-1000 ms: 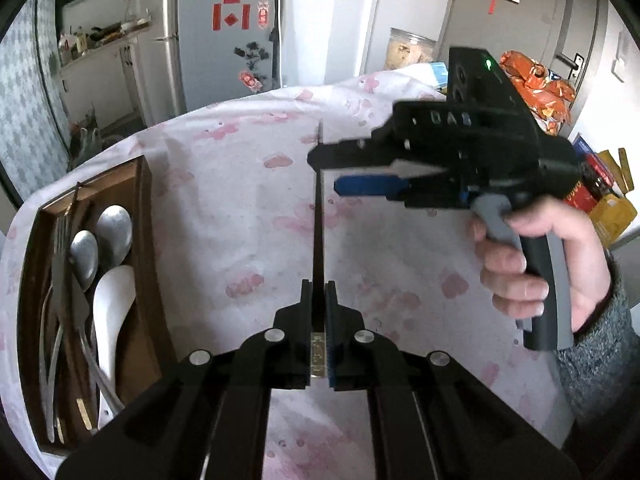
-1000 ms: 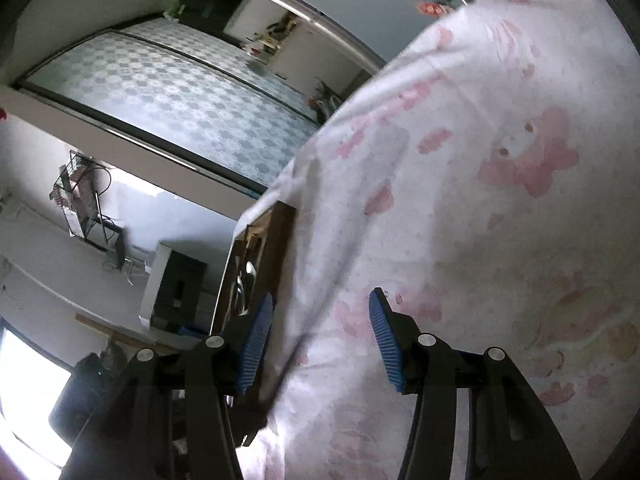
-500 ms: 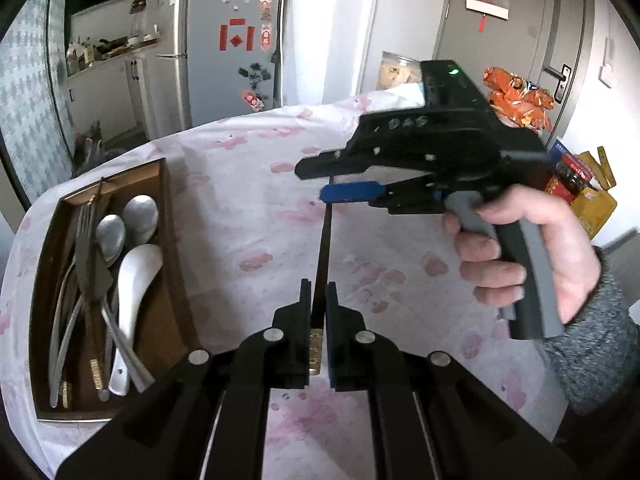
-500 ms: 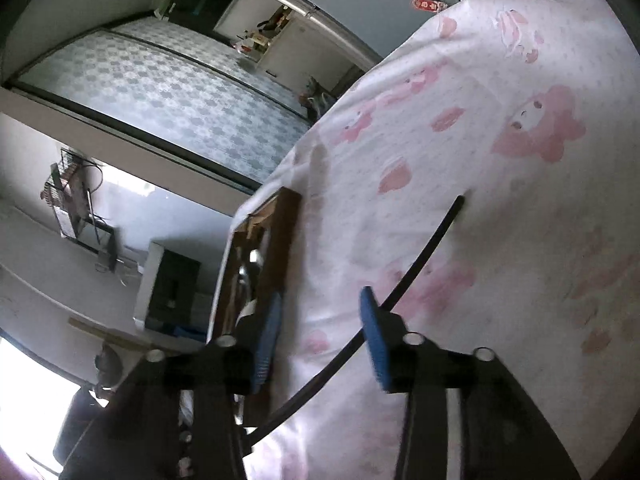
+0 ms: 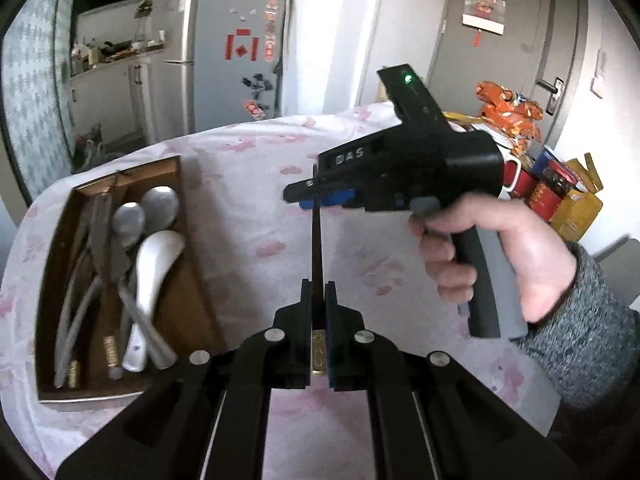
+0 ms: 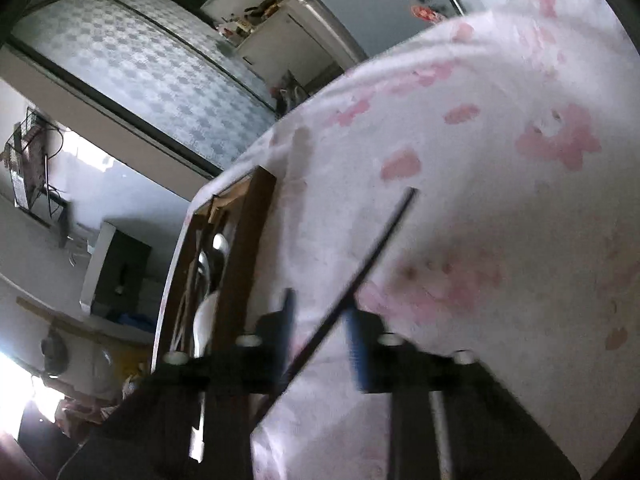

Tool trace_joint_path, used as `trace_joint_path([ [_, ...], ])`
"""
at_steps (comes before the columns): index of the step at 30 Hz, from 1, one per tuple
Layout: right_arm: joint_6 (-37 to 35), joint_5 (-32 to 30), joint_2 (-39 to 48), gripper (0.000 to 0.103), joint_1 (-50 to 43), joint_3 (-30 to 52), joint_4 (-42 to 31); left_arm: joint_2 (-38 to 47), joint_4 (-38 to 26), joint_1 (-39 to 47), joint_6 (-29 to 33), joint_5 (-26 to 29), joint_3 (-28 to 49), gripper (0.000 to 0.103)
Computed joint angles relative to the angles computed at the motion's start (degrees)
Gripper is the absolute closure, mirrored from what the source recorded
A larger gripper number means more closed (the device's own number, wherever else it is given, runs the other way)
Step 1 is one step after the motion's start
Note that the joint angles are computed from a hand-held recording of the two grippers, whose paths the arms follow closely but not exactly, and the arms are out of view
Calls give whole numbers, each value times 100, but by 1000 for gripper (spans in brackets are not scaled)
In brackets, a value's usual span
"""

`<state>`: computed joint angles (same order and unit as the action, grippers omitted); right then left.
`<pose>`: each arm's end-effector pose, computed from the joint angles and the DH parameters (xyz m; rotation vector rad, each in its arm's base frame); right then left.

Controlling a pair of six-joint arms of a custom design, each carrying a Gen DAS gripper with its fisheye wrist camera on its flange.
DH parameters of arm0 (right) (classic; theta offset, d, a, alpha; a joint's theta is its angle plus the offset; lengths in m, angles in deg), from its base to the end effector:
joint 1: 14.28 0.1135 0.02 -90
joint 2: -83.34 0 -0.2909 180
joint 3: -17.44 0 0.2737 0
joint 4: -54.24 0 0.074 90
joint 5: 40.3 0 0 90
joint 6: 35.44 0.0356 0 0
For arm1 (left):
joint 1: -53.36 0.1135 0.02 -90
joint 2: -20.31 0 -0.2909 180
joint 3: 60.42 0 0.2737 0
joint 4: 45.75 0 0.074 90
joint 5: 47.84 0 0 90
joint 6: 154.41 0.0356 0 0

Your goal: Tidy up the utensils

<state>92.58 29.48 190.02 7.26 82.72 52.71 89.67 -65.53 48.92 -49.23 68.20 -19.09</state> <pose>0.3559 0.1537 0.1380 0.1624 2.4452 0.9066 0.2283 -0.0334 0.1786 0.6027 2.2639 -0.4530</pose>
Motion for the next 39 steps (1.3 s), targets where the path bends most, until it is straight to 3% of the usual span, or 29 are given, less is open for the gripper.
trace_joint_path([
  [10,-584,262,602,89,776,1760,-1085,-20,-150,1357,671,354,9,96],
  [19,-672,298,1662,89,1263,3461,-1968,575,-329,2453,1192,750,386,96],
  [28,-653,292,2361,86,1339,4443,-2517,1195,-173,2532,1027,521,684,96],
  [29,-658,267,2353,80,1338,4439,-2520,1220,-156,2510,968,450,703,96],
  [31,-642,174,2233,59,1334,4291,-2390,1189,-36,2495,946,291,651,85],
  [32,-662,177,2158,46,1343,4221,-2349,1163,74,2524,869,285,611,55],
  [33,-705,241,2073,42,1358,4151,-2329,1155,130,2567,814,355,598,39],
  [35,-852,407,1875,41,1382,3996,-2305,1183,145,2605,820,391,635,37],
  [37,-906,472,1693,36,1387,3820,-2227,1113,223,2570,828,327,588,25],
  [39,-944,552,1453,29,1391,3552,-2114,1024,393,2577,793,321,484,19],
])
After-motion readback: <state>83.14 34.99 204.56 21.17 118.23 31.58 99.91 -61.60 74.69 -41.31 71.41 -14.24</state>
